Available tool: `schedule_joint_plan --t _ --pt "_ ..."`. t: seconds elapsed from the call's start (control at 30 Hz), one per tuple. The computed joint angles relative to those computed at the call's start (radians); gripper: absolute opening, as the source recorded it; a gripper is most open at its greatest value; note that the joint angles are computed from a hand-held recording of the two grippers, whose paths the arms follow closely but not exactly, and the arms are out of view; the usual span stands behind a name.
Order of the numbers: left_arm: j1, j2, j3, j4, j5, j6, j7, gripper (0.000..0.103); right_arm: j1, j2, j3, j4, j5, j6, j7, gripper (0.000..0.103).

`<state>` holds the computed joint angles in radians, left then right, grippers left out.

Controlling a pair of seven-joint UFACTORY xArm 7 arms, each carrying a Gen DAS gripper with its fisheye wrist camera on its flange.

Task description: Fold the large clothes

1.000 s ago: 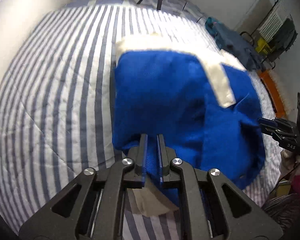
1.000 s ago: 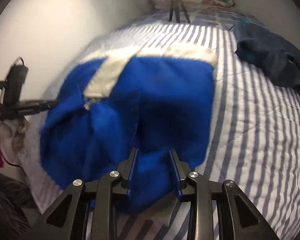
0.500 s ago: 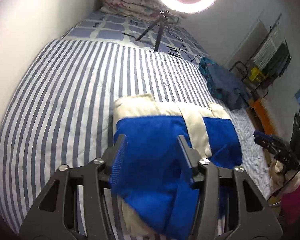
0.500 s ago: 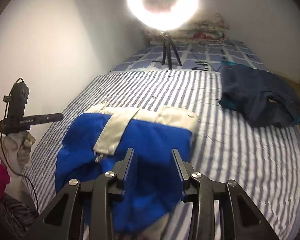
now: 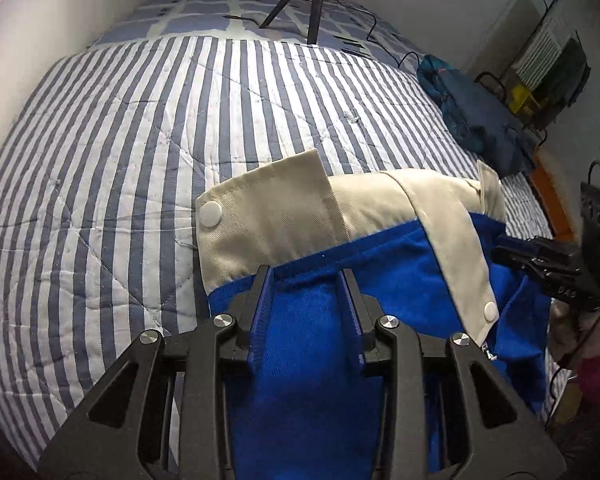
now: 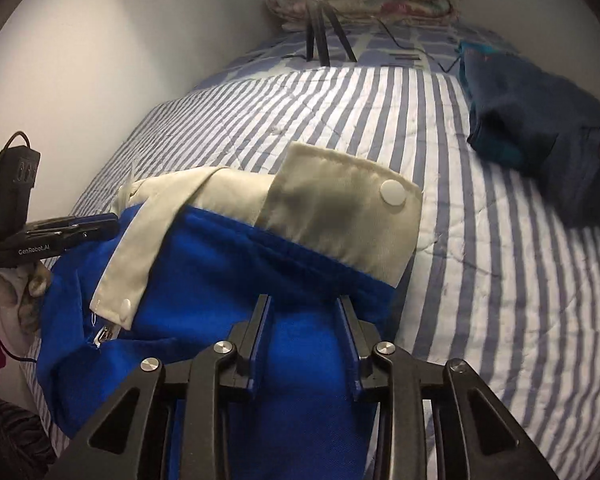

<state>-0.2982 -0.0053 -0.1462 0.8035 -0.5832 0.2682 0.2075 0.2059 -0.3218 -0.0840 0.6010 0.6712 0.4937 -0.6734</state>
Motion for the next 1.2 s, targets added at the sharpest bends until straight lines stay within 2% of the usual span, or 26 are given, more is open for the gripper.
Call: schedule_joint_plan --t 0.07,0.13,0.17,0.2,0.23,0.27,0.3,0.37,0.47,0.53,0.7,0.9,1.07,1.2 --pt "0.003 -0.019 0.006 0.001 -0.041 0.023 0.029 0.035 -0.010 -0.016 -0.008 0.012 -0.015 0.046 0.007 0.031" --pt "0.003 -0.070 0.026 -0.020 -0.145 0.060 0.084 0.036 -0.016 -0.046 -0.033 0.016 0.007 0.091 -0.006 0.036" --pt "0.001 -0.107 0.046 -0.038 -0.211 0.090 0.107 0.046 -0.025 -0.086 -0.057 0.002 0.030 0.115 -0.021 0.048" --pt "-0.003 -0.133 0.063 -0.052 -0.259 0.110 0.124 0.062 -0.034 -0.115 -0.072 -0.010 0.042 0.128 -0.030 0.055" --pt "-0.007 -0.168 0.087 -0.074 -0.327 0.136 0.145 0.069 -0.047 -0.149 -0.091 -0.026 0.050 0.144 -0.039 0.069" --pt "-0.008 -0.185 0.102 -0.083 -0.359 0.156 0.149 0.075 -0.056 -0.171 -0.106 -0.035 0.053 0.161 -0.046 0.077" --pt "-0.012 -0.209 0.133 -0.102 -0.433 0.196 0.187 0.075 -0.071 -0.195 -0.125 -0.045 0.050 0.192 -0.053 0.078" --pt "0.002 -0.225 0.168 -0.123 -0.514 0.272 0.216 0.075 -0.100 -0.208 -0.163 -0.048 0.040 0.263 -0.064 0.081" --pt "0.035 -0.219 0.216 -0.164 -0.706 0.387 0.300 0.075 -0.140 -0.178 -0.208 -0.037 0.055 0.356 -0.079 0.081" --pt "0.062 -0.189 0.217 -0.165 -0.768 0.433 0.333 0.075 -0.160 -0.126 -0.236 -0.016 0.093 0.424 -0.106 0.081" --pt "0.122 -0.123 0.176 -0.141 -0.807 0.512 0.381 0.075 -0.205 -0.033 -0.266 -0.004 0.205 0.542 -0.177 0.080" --pt "0.148 -0.075 0.124 -0.108 -0.816 0.531 0.404 0.072 -0.248 0.050 -0.241 0.019 0.321 0.633 -0.272 0.078" --pt "0.143 -0.024 0.090 -0.060 -0.807 0.512 0.413 0.072 -0.271 0.138 -0.177 0.071 0.394 0.693 -0.296 0.065" --pt "0.140 0.005 0.075 -0.030 -0.825 0.491 0.448 0.072 -0.287 0.179 -0.106 0.093 0.429 0.708 -0.322 0.064"
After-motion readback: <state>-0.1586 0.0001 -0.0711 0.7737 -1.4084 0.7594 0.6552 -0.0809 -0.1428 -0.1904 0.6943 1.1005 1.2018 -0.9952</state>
